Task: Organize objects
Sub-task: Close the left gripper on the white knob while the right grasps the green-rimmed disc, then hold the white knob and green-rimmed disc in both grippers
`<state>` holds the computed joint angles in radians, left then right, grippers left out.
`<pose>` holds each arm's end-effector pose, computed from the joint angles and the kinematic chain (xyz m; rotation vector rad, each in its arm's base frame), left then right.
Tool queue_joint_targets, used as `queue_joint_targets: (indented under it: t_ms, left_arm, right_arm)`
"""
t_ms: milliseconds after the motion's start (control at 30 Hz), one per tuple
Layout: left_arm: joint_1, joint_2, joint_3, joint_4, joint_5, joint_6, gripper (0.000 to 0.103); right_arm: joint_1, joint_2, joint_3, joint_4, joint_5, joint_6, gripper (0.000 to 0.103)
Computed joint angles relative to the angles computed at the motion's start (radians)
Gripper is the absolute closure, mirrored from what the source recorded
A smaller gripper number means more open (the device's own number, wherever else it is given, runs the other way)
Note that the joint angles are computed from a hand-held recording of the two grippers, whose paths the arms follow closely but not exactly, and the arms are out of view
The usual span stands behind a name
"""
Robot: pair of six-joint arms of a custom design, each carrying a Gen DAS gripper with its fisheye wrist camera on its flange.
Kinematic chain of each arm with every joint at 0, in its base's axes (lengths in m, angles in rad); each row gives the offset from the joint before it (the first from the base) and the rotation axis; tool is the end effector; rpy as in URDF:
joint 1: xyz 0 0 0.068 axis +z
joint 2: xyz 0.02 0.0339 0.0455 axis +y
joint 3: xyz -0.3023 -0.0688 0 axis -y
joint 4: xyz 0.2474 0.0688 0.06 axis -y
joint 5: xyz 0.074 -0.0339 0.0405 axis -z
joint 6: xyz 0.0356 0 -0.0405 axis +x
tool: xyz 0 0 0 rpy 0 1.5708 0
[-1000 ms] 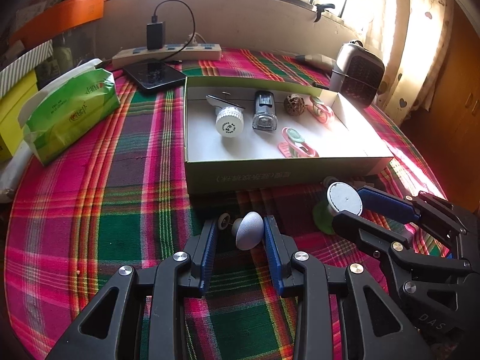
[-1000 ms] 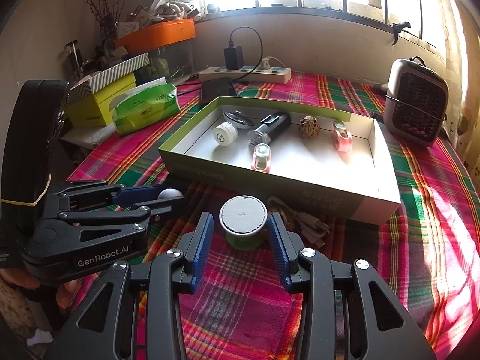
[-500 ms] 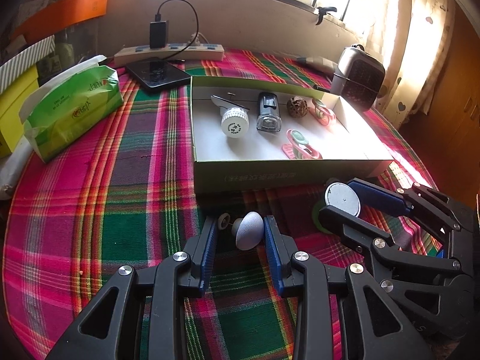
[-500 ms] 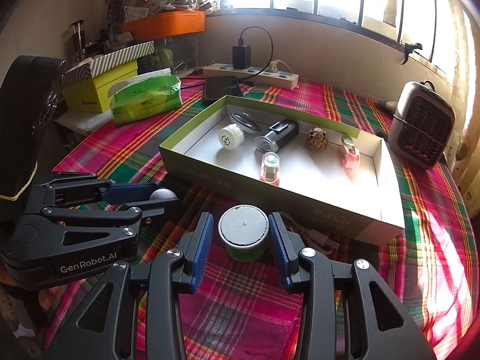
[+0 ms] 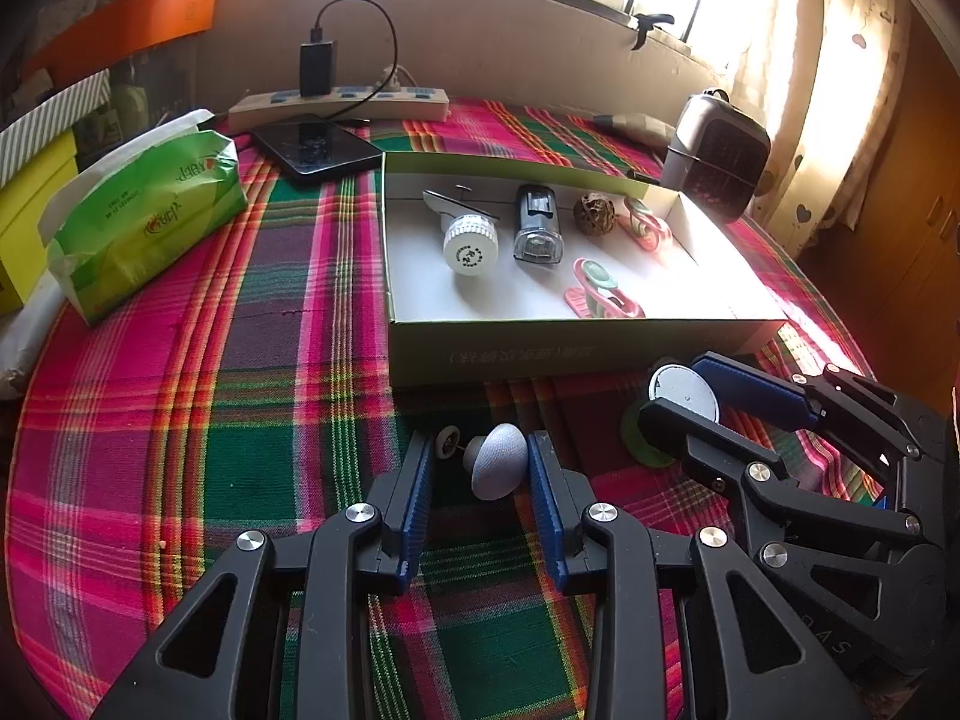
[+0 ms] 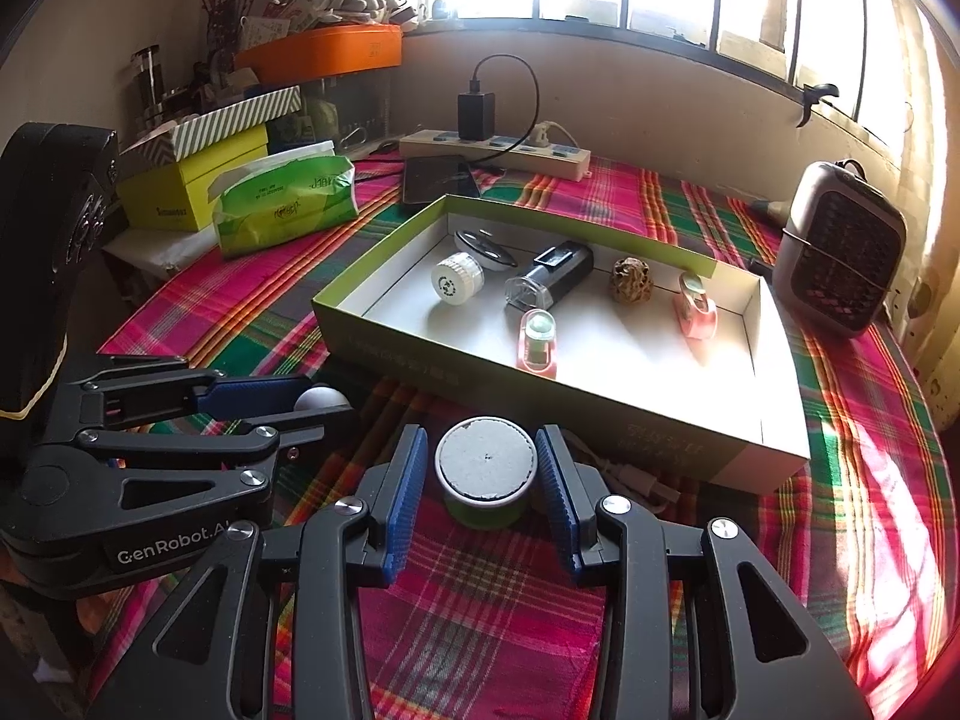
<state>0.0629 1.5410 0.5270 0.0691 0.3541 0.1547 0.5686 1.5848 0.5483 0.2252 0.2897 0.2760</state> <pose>0.2559 0.0037 0.1503 0.2554 2.4531 -0.3514 0.2383 0.1402 0.1550 -0.2060 2.3312 0.0713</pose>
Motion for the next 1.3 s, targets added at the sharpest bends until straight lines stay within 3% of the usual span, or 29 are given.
queue_joint_targets:
  t_ms: [333, 1300]
  left_arm:
    - [0.010, -0.007, -0.005, -0.003, 0.001, 0.005, 0.074]
    - [0.007, -0.008, -0.009, 0.003, -0.002, 0.003, 0.074]
  right_arm:
    - [-0.022, -0.013, -0.024, 0.039, -0.100, 0.031, 0.067]
    - [-0.024, -0.005, -0.019, 0.024, -0.104, 0.036, 0.067]
